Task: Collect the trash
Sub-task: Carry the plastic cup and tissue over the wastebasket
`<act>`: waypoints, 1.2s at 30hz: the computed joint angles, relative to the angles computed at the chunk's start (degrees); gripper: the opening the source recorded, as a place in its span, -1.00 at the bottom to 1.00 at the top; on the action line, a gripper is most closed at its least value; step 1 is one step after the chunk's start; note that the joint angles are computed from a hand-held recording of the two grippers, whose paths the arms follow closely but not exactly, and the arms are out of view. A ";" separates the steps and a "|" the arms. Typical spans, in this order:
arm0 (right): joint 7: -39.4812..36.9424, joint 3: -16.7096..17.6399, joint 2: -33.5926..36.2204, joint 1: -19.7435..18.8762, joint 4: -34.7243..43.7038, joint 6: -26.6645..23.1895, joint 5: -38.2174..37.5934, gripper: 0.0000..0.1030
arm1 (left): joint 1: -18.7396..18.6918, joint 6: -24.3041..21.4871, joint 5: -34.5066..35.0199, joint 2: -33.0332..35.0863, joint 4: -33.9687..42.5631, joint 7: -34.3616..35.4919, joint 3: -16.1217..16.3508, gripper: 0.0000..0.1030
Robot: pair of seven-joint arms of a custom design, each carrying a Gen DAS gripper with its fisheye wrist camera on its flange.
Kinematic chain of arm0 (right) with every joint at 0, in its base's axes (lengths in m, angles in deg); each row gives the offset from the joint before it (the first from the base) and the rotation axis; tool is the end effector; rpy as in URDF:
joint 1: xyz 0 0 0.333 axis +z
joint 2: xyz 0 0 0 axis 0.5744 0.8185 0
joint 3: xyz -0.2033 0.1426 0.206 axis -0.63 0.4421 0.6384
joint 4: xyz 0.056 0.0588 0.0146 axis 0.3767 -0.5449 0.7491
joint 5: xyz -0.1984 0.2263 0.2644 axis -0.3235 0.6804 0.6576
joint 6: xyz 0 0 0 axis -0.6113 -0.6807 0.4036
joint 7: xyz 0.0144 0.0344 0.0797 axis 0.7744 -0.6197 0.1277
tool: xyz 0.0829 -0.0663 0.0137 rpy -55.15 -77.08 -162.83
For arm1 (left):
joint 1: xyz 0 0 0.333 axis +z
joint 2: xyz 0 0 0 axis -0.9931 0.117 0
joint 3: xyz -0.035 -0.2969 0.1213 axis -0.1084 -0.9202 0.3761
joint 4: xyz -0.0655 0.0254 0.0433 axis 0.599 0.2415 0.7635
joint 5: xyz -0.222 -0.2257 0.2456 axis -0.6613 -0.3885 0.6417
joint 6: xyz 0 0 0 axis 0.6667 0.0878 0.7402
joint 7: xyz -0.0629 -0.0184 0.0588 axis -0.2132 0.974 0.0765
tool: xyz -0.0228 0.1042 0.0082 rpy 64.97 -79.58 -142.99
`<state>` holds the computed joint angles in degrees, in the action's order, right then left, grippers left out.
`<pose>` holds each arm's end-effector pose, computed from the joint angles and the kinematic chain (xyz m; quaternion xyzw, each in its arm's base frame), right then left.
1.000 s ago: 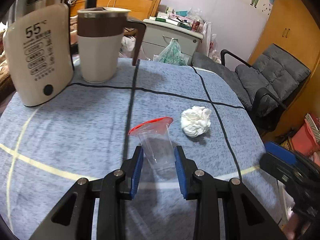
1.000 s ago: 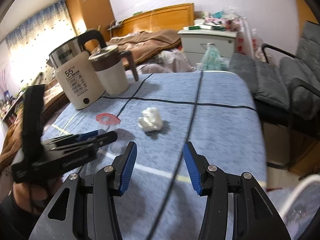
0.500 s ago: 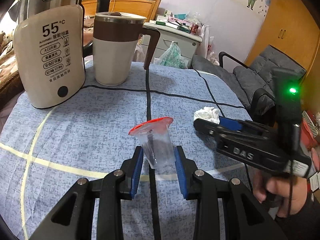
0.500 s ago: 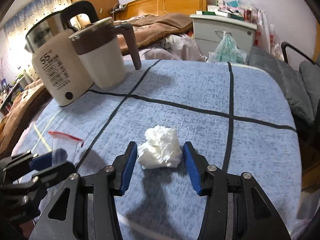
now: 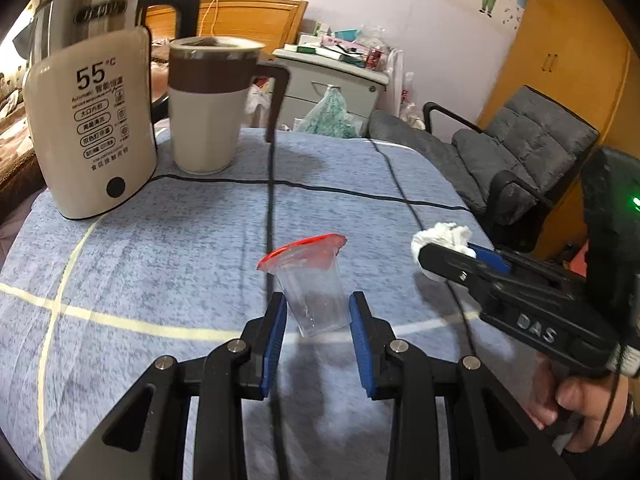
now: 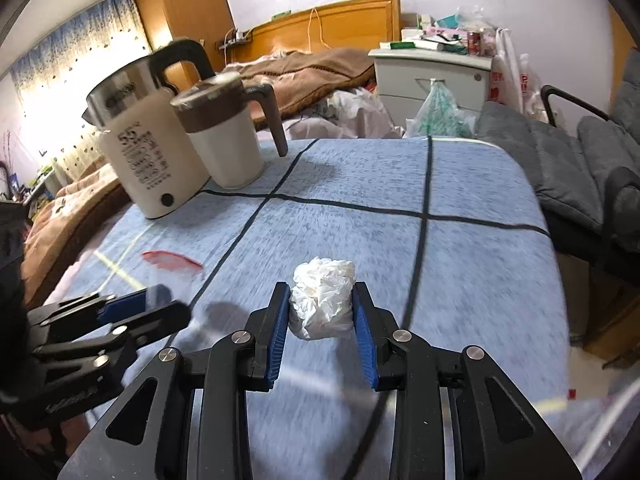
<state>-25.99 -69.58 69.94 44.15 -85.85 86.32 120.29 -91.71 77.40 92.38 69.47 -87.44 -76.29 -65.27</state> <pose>0.6305 0.1785 0.3500 -0.8869 0.2766 -0.0112 0.3699 0.4764 -0.1966 0.3299 -0.8239 0.4175 -0.2838 0.2576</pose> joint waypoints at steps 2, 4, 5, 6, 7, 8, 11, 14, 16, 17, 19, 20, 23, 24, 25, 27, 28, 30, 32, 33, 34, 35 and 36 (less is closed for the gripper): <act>-1.69 -0.26 -2.39 -1.09 -2.32 -0.75 1.33 -0.37 | -0.80 -0.97 -0.88 -0.29 0.28 0.81 -0.75 -0.35; -3.49 -0.96 -5.08 -2.05 -4.85 -2.03 2.60 -0.37 | -1.52 -1.35 -1.45 -0.62 0.47 1.39 -1.31 -0.35; -4.12 -1.38 -6.02 -2.25 -5.70 -2.38 3.08 -0.37 | -1.92 -1.67 -1.76 -0.70 0.63 1.71 -1.61 -0.35; -5.00 -1.89 -7.27 -2.62 -6.90 -2.79 3.75 -0.37 | -2.37 -1.96 -2.01 -0.77 0.84 2.05 -1.93 -0.35; -5.51 -2.48 -8.41 -2.94 -7.96 -3.38 4.15 -0.37 | -2.83 -2.25 -2.28 -0.86 1.01 2.29 -2.24 -0.35; -5.95 -3.04 -9.42 -3.21 -8.90 -4.03 4.54 -0.37 | -3.27 -2.45 -2.42 -0.96 1.16 2.34 -2.52 -0.35; -7.48 -4.55 -12.01 -3.79 -11.30 -5.04 5.52 -0.37 | -4.49 -3.11 -2.80 -1.09 1.74 2.53 -3.21 -0.35; -8.50 -6.13 -14.55 -4.57 -13.66 -6.39 6.21 -0.37 | -5.85 -4.13 -3.04 -1.21 2.37 2.60 -4.02 -0.35; -9.28 -7.04 -16.07 -5.00 -15.11 -6.95 6.67 -0.37 | -6.77 -4.99 -3.39 -1.38 2.74 3.03 -4.54 -0.35; -9.68 -7.51 -16.81 -5.27 -15.81 -7.29 6.93 -0.37 | -7.17 -5.14 -3.44 -1.41 2.94 3.06 -4.73 -0.35; -10.40 -8.44 -18.11 -5.86 -17.05 -7.85 7.32 -0.37 | -7.99 -5.57 -3.48 -1.26 3.48 2.89 -5.13 -0.35; -10.73 -8.80 -18.40 -6.07 -17.44 -7.95 7.44 -0.37 | -8.39 -5.83 -3.49 -1.24 3.69 2.85 -5.32 -0.35; -10.81 -9.81 -19.47 -6.83 -18.46 -8.72 7.33 -0.37 | -9.45 -6.52 -3.59 -1.07 4.34 2.95 -5.75 -0.35; -10.97 -10.06 -19.82 -7.06 -18.82 -8.81 7.40 -0.37 | -9.80 -6.86 -3.75 -0.95 4.63 3.23 -5.89 -0.35; -11.18 -10.38 -20.27 -7.34 -19.27 -8.85 7.59 -0.37 | -10.12 -7.08 -3.85 -0.78 4.94 3.48 -6.00 -0.35; -11.32 -11.02 -20.86 -7.96 -19.78 -9.51 7.59 -0.37 | -10.74 -7.43 -3.95 -0.44 5.50 3.88 -6.19 -0.35; -11.45 -11.21 -21.09 -8.16 -20.01 -9.69 7.68 -0.37 | -11.00 -7.51 -3.92 -0.29 5.73 3.99 -6.22 -0.35; -11.79 -11.69 -21.77 -8.67 -20.62 -10.04 7.78 -0.37 | -11.63 -8.00 -4.07 0.04 6.20 4.06 -6.40 -0.35; -12.26 -12.16 -22.30 -9.18 -21.13 -10.34 7.83 -0.37 | -12.00 -7.75 -3.83 0.40 6.63 3.86 -6.33 -0.35; -12.32 -12.31 -22.51 -9.36 -21.36 -10.38 7.79 -0.37 | -12.22 -7.77 -3.81 0.62 6.89 3.81 -6.35 -0.35; -12.36 -12.43 -22.58 -9.51 -21.44 -10.47 7.73 -0.37 | -12.41 -7.78 -3.75 0.83 7.11 3.74 -6.34 -0.35; -12.40 -12.59 -22.70 -9.71 -21.60 -10.51 7.69 -0.37 | -12.60 -7.73 -3.71 1.07 7.34 3.73 -6.33 -0.35; -12.45 -12.74 -22.81 -9.90 -21.74 -10.57 7.65 -0.37 | -12.80 -7.66 -3.63 1.22 7.47 3.61 -6.32 -0.35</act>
<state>-38.44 -82.32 47.13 34.24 -107.60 75.75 127.94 -104.50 69.73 88.75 70.68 -79.97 -72.68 -71.59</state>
